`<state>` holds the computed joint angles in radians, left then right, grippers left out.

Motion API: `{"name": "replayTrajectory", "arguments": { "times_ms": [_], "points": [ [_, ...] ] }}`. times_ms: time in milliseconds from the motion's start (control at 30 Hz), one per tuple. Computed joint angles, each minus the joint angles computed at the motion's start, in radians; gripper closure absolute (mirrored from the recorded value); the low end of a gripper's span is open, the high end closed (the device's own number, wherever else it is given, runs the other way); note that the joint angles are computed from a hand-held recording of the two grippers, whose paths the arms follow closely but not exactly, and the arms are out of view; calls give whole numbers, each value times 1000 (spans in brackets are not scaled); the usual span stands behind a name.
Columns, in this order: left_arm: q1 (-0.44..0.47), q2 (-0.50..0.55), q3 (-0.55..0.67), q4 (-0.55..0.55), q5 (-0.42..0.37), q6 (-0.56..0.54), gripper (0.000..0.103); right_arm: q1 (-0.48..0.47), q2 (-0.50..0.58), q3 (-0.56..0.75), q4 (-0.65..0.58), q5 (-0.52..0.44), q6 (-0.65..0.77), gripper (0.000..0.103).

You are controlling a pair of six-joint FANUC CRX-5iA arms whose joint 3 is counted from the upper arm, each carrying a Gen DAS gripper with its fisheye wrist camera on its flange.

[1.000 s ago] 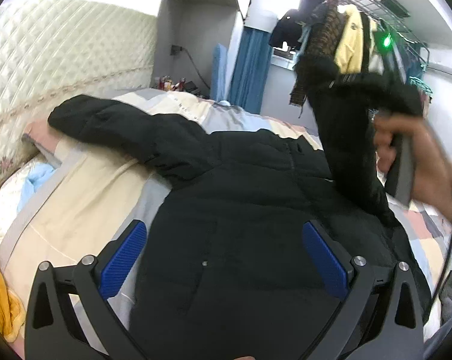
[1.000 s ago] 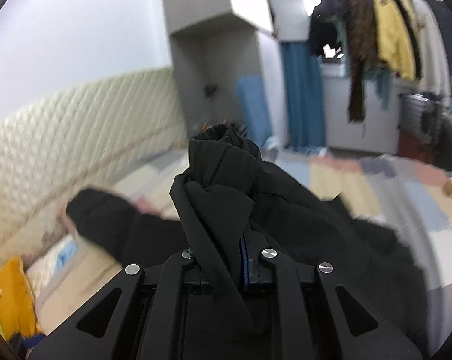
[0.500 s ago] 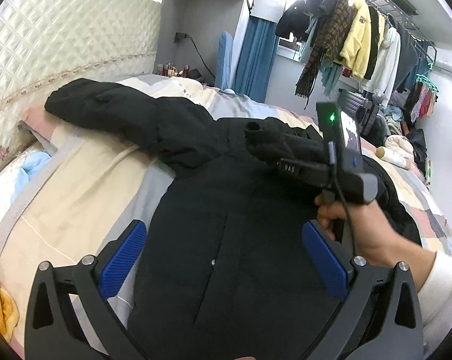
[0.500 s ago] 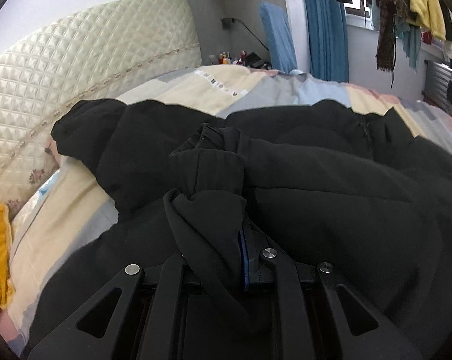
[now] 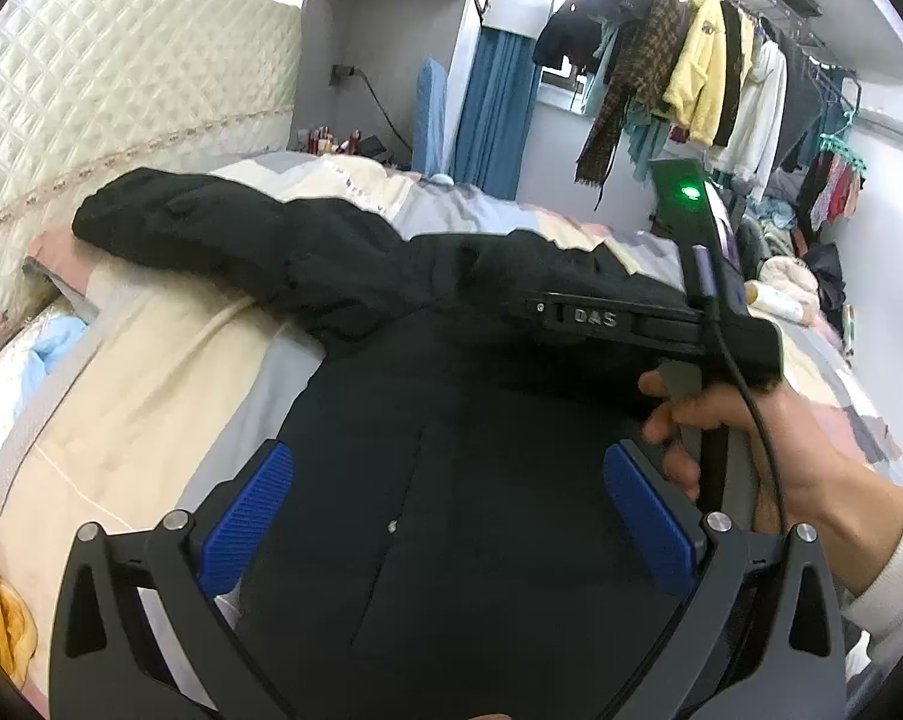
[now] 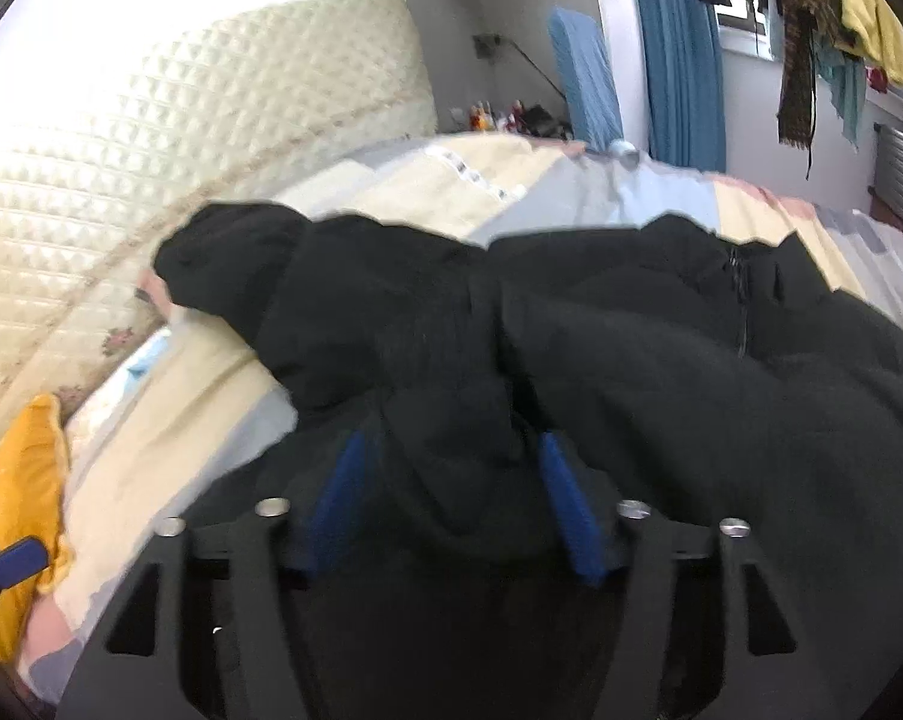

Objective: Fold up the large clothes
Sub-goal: 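Lift the sleeve with the right tool and lay it across the jacket body, then open the right tool and withdraw it from the folded sleeve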

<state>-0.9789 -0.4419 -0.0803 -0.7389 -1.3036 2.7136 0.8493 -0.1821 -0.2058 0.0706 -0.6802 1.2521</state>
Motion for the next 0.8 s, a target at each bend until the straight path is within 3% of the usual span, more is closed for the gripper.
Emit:
{"name": "replayTrajectory", "arguments": {
  "times_ms": [100, 267, 367, 600, 800],
  "points": [
    [-35, 14, 32, -26, -32, 8, 0, 3, -48, -13, 17, -10, -21, 40],
    [-92, 44, 84, -60, -85, -17, 0, 20, -174, -82, 152, -34, -135, 40],
    [-93, 43, 94, -43, -77, -10, 0, 37, -252, -125, 242, -70, -203, 40],
    [-199, 90, 170, -93, -140, -2, 0, 92, -452, -227, 388, -153, -316, 40],
    [-318, 129, 233, -181, -203, 40, 0, 225, -622, -344, 618, -300, -497, 40]
  ]
}}
